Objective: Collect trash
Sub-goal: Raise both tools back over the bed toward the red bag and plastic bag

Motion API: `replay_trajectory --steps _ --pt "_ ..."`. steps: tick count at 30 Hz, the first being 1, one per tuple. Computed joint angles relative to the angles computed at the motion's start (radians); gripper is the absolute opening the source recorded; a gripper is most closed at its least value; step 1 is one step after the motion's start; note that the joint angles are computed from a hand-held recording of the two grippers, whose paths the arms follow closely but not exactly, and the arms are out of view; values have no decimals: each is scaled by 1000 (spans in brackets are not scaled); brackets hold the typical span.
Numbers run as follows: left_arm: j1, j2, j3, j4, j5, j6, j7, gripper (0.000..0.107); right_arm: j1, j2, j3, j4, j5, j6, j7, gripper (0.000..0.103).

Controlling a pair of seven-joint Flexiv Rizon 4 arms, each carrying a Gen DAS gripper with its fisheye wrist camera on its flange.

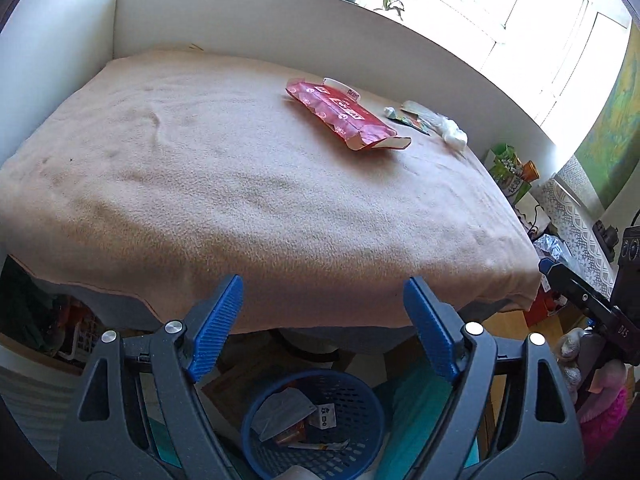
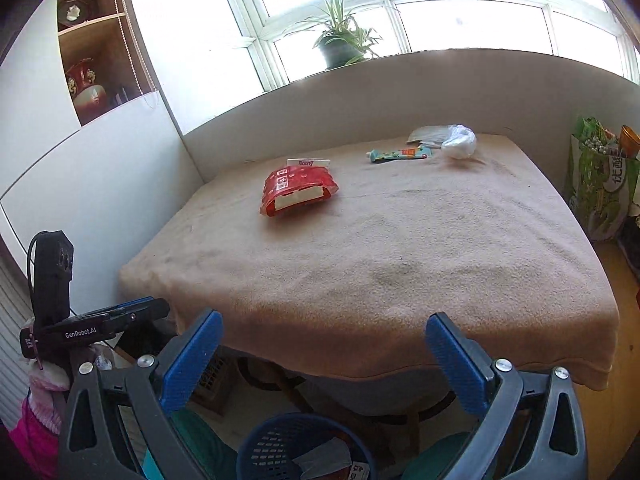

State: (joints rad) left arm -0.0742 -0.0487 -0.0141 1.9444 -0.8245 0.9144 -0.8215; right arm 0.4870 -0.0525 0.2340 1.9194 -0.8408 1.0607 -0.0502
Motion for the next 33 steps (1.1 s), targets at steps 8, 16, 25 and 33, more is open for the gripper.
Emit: replay_trajectory --steps 8,16,25,33 --pt "15 -77 -27 -125 -8 -66 -68 84 -39 22 -14 -18 20 8 -69 103" --pt "35 -194 -70 -290 9 -114 -131 84 -76 -16 -45 -91 38 -20 -163 95" --pt "58 -371 -123 -522 72 -204 -255 84 -91 -107 -93 -187 123 -11 -270 91" --pt "77 -530 -165 -713 102 -294 -396 84 -100 -171 -130 -253 203 -24 -339 86"
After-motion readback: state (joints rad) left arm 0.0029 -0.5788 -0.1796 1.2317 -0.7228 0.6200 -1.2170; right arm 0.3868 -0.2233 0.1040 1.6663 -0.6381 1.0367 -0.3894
